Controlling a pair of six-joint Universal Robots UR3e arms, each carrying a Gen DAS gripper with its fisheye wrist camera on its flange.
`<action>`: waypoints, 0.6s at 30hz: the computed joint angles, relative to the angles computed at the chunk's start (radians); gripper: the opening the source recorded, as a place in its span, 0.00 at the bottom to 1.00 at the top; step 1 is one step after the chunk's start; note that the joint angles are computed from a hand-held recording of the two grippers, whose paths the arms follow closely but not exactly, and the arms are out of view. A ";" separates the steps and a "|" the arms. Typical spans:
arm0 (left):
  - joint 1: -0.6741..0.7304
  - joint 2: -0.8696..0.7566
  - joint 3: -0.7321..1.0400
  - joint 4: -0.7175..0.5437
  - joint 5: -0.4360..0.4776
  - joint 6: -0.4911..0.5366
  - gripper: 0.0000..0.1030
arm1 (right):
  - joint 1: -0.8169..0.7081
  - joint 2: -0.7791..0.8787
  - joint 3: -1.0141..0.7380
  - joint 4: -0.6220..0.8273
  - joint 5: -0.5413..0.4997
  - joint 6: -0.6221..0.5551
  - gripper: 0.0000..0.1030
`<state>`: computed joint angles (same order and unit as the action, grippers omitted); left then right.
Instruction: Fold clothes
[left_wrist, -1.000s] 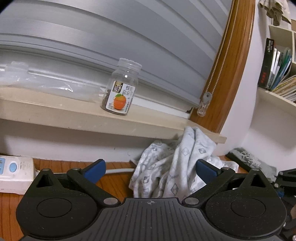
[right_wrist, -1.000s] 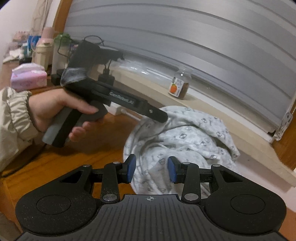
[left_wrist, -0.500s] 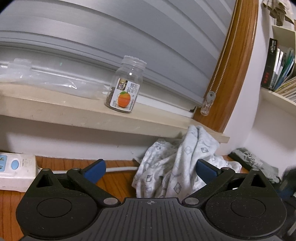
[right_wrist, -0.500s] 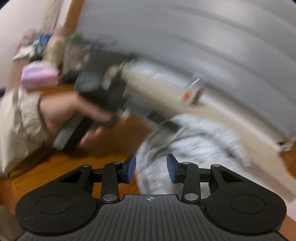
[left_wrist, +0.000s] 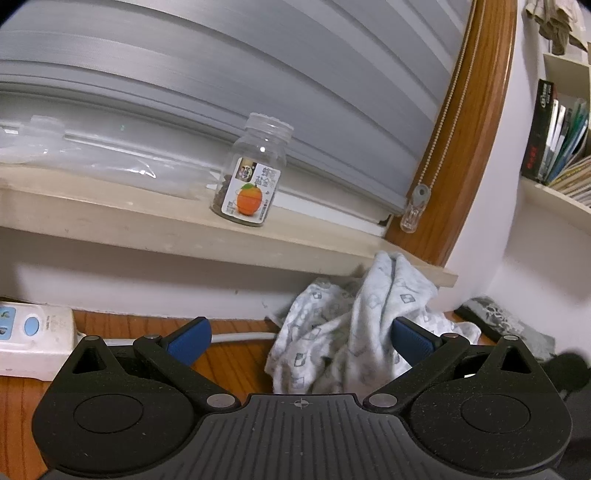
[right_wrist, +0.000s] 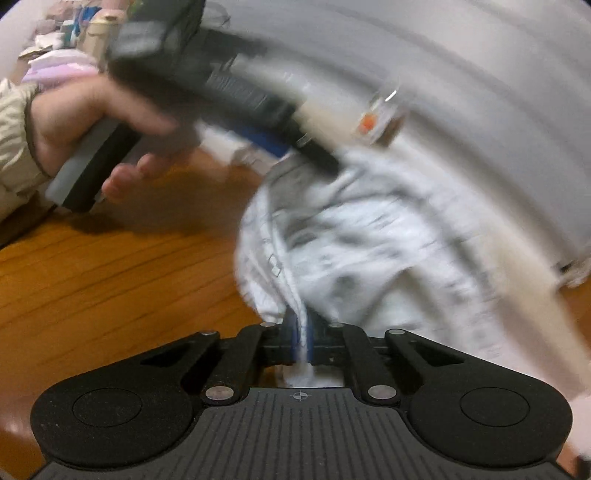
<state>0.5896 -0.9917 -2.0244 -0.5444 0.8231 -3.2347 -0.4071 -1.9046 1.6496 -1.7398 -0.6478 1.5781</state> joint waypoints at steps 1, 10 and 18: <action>0.003 0.003 0.000 -0.001 -0.004 -0.006 1.00 | -0.040 -0.003 -0.041 0.062 0.029 -0.039 0.05; -0.206 -0.093 0.111 0.031 0.094 0.007 1.00 | -0.311 0.083 -0.302 0.169 0.160 -0.082 0.04; -0.425 -0.297 0.277 0.068 0.243 -0.004 1.00 | -0.422 0.382 -0.589 -0.286 0.223 0.289 0.04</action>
